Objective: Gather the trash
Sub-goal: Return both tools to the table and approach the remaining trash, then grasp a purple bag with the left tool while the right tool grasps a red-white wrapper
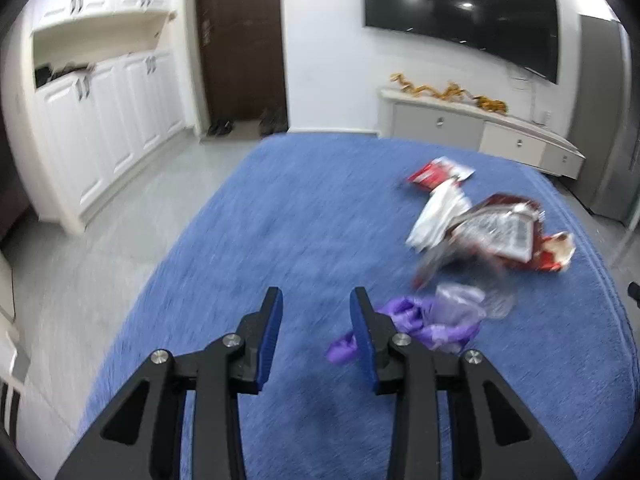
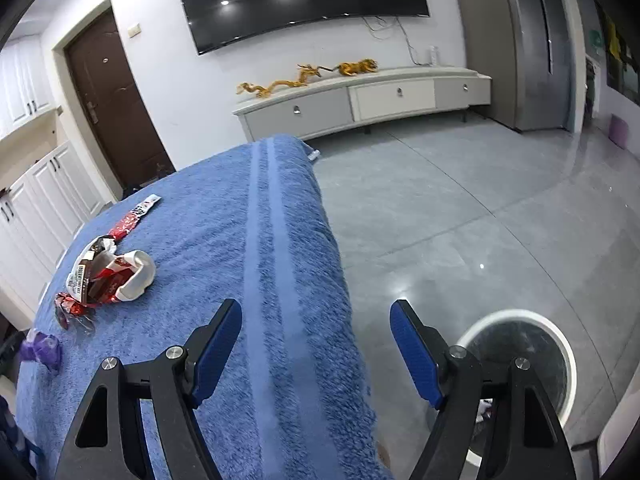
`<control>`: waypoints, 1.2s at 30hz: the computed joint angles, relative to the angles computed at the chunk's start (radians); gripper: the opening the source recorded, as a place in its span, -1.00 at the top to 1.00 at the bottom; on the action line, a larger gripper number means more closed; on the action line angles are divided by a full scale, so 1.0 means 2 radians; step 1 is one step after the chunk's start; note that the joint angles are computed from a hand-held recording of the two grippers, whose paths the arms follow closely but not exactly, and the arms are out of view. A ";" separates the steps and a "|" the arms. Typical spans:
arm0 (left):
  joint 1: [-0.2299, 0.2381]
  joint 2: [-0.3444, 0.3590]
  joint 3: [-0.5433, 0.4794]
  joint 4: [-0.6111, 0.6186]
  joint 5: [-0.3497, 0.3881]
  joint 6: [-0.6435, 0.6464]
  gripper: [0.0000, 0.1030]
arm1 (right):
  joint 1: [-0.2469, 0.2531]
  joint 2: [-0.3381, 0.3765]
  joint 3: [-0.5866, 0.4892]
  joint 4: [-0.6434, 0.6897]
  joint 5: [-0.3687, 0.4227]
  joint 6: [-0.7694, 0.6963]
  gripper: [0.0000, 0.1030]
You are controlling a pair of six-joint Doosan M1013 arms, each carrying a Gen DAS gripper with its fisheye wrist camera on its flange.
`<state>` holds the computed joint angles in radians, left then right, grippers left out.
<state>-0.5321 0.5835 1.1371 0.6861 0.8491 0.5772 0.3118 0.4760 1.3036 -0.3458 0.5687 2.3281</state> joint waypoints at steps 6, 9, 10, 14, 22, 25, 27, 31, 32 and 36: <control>0.001 -0.006 0.015 0.021 0.016 -0.044 0.35 | 0.001 0.012 -0.016 0.029 -0.001 -0.038 -0.45; -0.006 -0.002 0.013 0.041 0.035 -0.040 0.35 | 0.003 0.012 -0.016 0.035 -0.008 -0.050 -0.45; -0.008 -0.003 0.016 0.050 0.039 -0.043 0.35 | 0.004 0.013 -0.017 0.037 -0.008 -0.052 -0.45; -0.013 -0.001 0.010 0.049 0.050 -0.045 0.35 | 0.003 0.014 -0.018 0.032 -0.009 -0.044 -0.48; -0.014 -0.006 -0.006 0.046 0.030 -0.007 0.35 | 0.010 0.003 -0.013 -0.015 0.004 -0.036 -0.52; -0.008 -0.007 -0.017 -0.014 0.002 0.050 0.35 | 0.020 -0.002 -0.017 -0.008 -0.015 -0.087 -0.52; -0.002 -0.004 -0.026 -0.061 -0.011 0.091 0.35 | 0.021 0.003 -0.029 0.053 -0.023 -0.158 -0.52; 0.006 0.006 -0.040 -0.140 -0.023 0.149 0.35 | 0.022 0.030 -0.073 0.165 -0.002 -0.296 -0.52; 0.007 0.008 -0.042 -0.153 -0.025 0.157 0.35 | 0.023 0.038 -0.085 0.178 0.006 -0.315 -0.52; 0.011 0.011 -0.042 -0.195 -0.039 0.189 0.24 | 0.022 0.077 -0.140 0.233 0.045 -0.378 -0.52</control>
